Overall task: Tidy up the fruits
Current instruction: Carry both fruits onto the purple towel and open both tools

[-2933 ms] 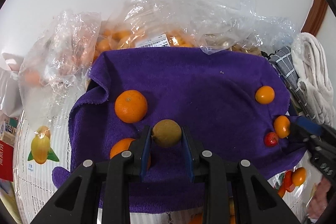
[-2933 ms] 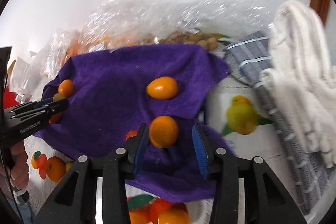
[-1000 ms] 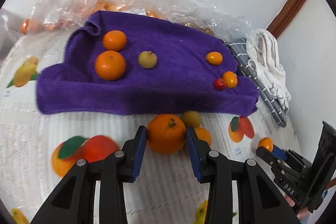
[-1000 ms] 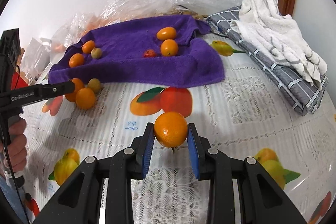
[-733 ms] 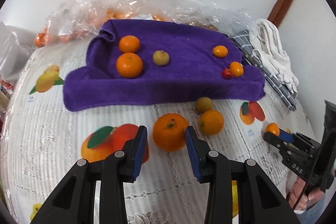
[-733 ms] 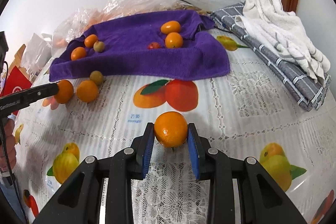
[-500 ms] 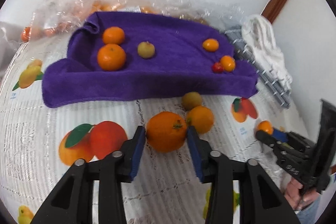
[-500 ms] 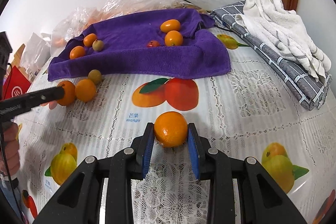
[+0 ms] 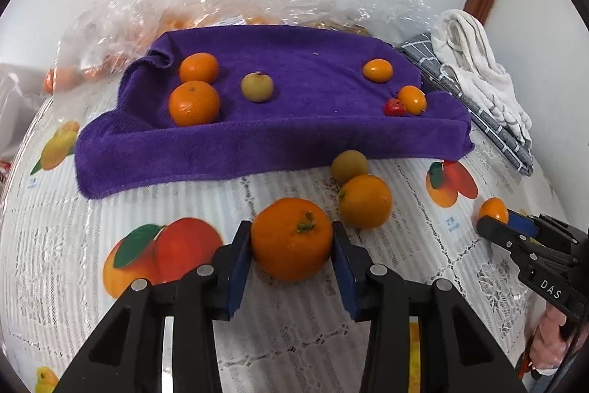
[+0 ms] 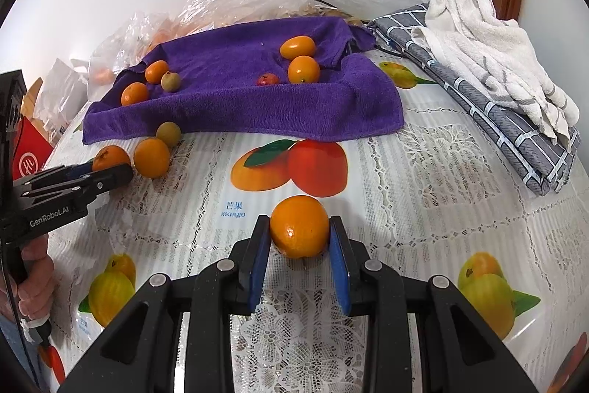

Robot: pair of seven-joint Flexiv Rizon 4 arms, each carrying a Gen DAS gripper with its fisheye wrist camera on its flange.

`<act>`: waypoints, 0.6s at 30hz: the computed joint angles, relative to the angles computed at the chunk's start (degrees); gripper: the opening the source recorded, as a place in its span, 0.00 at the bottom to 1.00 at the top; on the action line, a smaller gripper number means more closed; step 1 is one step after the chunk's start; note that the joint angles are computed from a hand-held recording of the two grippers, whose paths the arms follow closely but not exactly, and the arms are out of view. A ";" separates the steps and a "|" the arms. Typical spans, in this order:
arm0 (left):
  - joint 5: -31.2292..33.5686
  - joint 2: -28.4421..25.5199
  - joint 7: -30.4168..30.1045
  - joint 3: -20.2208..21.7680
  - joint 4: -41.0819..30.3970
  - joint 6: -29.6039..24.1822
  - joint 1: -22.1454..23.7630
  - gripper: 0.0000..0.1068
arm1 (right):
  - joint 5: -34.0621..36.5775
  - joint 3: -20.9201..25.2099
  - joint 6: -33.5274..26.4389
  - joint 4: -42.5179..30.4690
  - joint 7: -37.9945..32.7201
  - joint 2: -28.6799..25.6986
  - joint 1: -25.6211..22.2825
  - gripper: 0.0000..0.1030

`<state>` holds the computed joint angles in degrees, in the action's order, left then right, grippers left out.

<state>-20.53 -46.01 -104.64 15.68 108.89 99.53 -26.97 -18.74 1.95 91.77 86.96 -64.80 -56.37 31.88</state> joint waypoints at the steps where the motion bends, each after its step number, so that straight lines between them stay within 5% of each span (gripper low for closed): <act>1: -0.19 0.26 -0.31 0.32 0.37 0.08 -0.24 0.37 | 0.08 -0.30 0.21 0.18 0.10 0.20 0.19 0.30; 10: -2.63 3.58 -1.29 5.71 4.23 2.72 -4.31 0.37 | 0.19 -2.41 1.52 -0.19 0.64 1.62 1.07 0.30; 18: -7.58 4.24 0.10 7.15 2.07 4.11 -3.68 0.37 | -1.01 0.71 -1.23 -10.47 -0.12 -1.16 -1.05 0.30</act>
<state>-28.10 -41.77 -104.54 22.83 110.96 103.64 -30.65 -19.75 2.66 90.55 76.49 -64.92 -57.53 30.83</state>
